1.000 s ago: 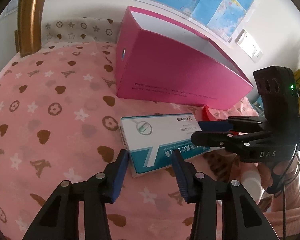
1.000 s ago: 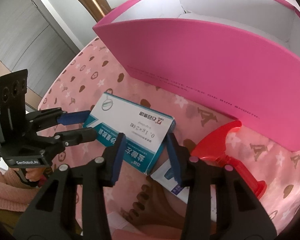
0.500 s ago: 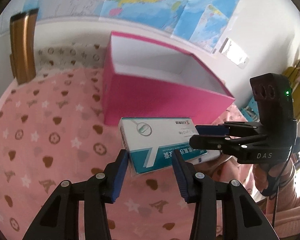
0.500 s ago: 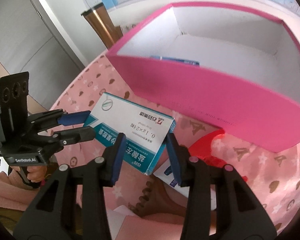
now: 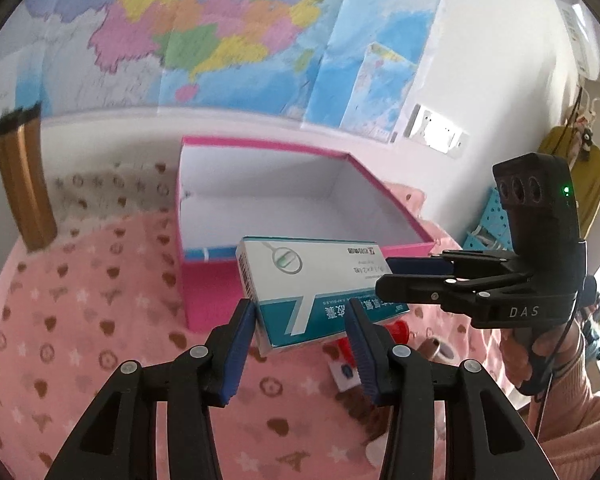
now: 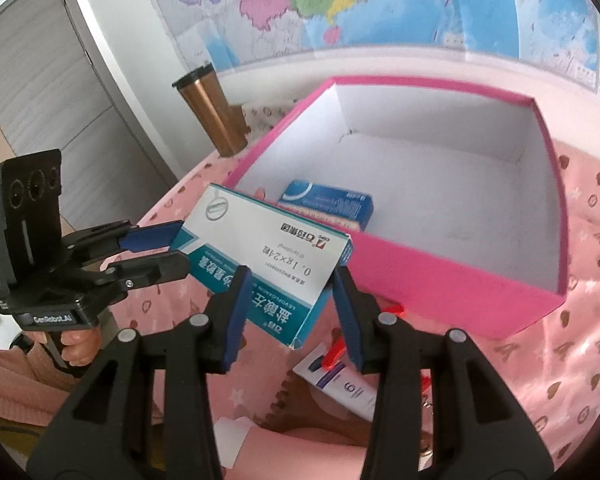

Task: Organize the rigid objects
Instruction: 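Lift the white-teal box and lower it into the magenta box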

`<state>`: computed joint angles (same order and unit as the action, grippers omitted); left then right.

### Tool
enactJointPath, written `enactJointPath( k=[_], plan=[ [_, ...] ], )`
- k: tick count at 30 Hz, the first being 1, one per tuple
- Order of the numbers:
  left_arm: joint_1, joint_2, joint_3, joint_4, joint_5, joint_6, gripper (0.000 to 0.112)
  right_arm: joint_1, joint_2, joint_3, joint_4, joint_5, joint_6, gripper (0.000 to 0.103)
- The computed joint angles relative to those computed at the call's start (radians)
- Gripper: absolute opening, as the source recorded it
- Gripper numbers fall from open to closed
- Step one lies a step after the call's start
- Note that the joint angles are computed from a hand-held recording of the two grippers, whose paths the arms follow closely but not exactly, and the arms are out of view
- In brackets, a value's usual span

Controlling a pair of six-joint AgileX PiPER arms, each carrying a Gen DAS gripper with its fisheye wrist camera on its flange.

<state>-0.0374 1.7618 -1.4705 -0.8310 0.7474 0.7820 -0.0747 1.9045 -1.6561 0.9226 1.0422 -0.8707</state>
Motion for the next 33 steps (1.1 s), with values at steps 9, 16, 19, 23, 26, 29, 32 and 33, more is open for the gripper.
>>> enactJointPath(
  k=[9, 16, 19, 23, 26, 29, 32, 33],
  plan=[
    [-0.02, 0.07, -0.153, 0.064, 0.02, -0.074, 0.046, -0.016, 0.032, -0.105, 0.015, 0.006, 0.026, 0.045],
    [-0.036, 0.122, -0.256, 0.137, 0.018, -0.13, 0.046, -0.007, 0.101, -0.23, -0.001, 0.019, 0.09, 0.045],
    [-0.035, 0.161, -0.315, 0.166, 0.036, -0.164, 0.046, 0.0, 0.146, -0.297, -0.012, 0.031, 0.125, 0.045],
    [-0.032, 0.208, -0.376, 0.19, 0.053, -0.201, 0.046, 0.009, 0.203, -0.38, -0.028, 0.047, 0.174, 0.045],
    [-0.034, 0.245, -0.423, 0.221, 0.066, -0.238, 0.046, 0.018, 0.247, -0.442, -0.048, 0.062, 0.219, 0.045],
    [-0.034, 0.273, -0.455, 0.241, 0.077, -0.258, 0.046, 0.03, 0.293, -0.503, -0.076, 0.074, 0.261, 0.045],
    [-0.037, 0.306, -0.494, 0.266, 0.091, -0.283, 0.046, 0.04, 0.346, -0.578, -0.101, 0.092, 0.305, 0.045],
    [-0.039, 0.315, -0.505, 0.28, 0.092, -0.294, 0.046, 0.043, 0.37, -0.614, -0.108, 0.106, 0.323, 0.045]
  ],
)
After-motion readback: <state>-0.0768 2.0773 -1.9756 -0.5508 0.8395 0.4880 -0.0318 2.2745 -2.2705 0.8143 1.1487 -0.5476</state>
